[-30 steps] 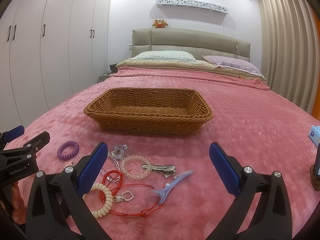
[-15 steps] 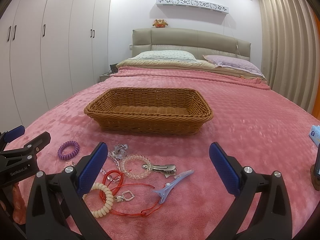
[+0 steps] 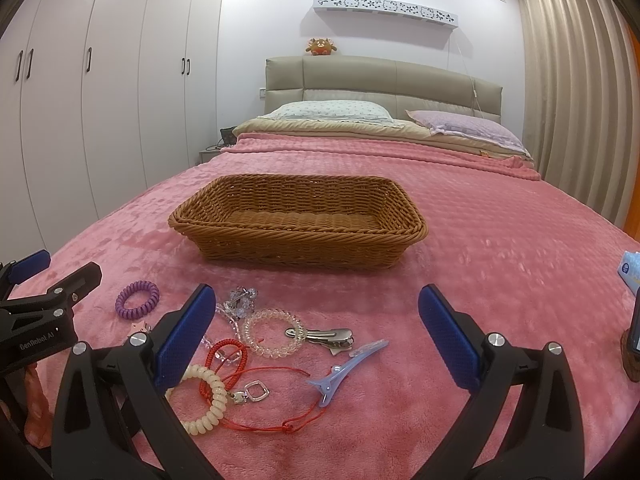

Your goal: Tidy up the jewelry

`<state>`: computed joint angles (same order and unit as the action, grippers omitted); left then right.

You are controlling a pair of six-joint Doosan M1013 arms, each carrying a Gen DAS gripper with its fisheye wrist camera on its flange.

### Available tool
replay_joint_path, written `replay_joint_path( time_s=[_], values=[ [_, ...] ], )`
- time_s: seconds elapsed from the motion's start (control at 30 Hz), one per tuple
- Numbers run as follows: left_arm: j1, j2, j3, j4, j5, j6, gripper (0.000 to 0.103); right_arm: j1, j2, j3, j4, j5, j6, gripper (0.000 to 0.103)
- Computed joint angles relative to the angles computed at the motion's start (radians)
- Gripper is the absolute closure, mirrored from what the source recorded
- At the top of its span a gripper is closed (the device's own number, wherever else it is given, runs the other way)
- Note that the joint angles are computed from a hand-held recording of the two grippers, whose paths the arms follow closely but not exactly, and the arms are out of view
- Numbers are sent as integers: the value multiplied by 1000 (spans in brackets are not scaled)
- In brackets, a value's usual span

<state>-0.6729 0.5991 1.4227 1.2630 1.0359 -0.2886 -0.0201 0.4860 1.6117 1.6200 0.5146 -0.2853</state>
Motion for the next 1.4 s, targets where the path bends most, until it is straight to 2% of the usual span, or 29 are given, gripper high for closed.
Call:
replay_joint_path(
  time_s=[0.07, 0.1, 0.13, 0.23, 0.27, 0.37, 0.43, 0.5, 0.53, 0.57, 0.63, 0.67, 0.73, 0.83, 1.0, 1.13, 1.23, 1.27, 1.3, 1.33, 1.4],
  values=[
    [15, -24, 25, -20, -84, -5, 7, -1, 1, -1, -5, 4, 9, 6],
    [30, -44, 46, -40, -153, -8, 8, -2, 2, -3, -9, 5, 15, 6],
    [38, -53, 56, -54, -181, -6, 9, -3, 3, -5, -14, 6, 23, 6],
    [58, -72, 71, -116, -205, 51, 11, -5, 5, -10, -38, 11, 42, 6],
    [64, -76, 75, -131, -217, 66, 15, -5, 5, -11, -43, 12, 43, 7],
    [86, -81, 80, -187, -277, 102, 22, -10, 4, -20, -91, 37, 78, 14],
    [104, -80, 78, -222, -329, 119, 27, -19, 11, -43, -197, 77, 185, 19],
    [120, -76, 73, -264, -374, 142, 39, -20, 12, -57, -280, 100, 268, 29],
    [126, -74, 72, -286, -393, 160, 42, -23, 14, -65, -329, 137, 309, 32],
    [130, -69, 66, -320, -402, 193, 46, -22, 14, -66, -354, 153, 323, 39],
    [132, -55, 49, -371, -388, 254, 55, -14, 8, -59, -432, 168, 359, 49],
    [133, -50, 42, -394, -386, 279, 63, -9, 7, -57, -466, 170, 379, 58],
    [135, -47, 40, -406, -397, 294, 66, -1, 7, -52, -548, 187, 431, 71],
    [136, -45, 38, -410, -400, 300, 66, 4, -2, -33, -579, 178, 441, 72],
    [143, -29, 16, -499, -384, 388, 66, 1, 30, -81, -706, 298, 568, 73],
    [138, -20, 3, -499, -355, 405, 66, 9, 40, -94, -750, 303, 614, 76],
    [136, -16, -3, -503, -344, 415, 66, 18, 31, -81, -761, 275, 602, 84],
    [135, -14, -6, -502, -337, 418, 70, 23, 29, -76, -764, 260, 599, 89],
    [134, -12, -9, -501, -331, 421, 86, 27, 28, -75, -767, 251, 600, 93],
    [134, -11, -11, -504, -334, 429, 93, 25, 27, -74, -764, 252, 600, 93],
    [131, -9, -13, -492, -331, 428, 94, 20, 30, -76, -753, 255, 596, 93]
  ],
)
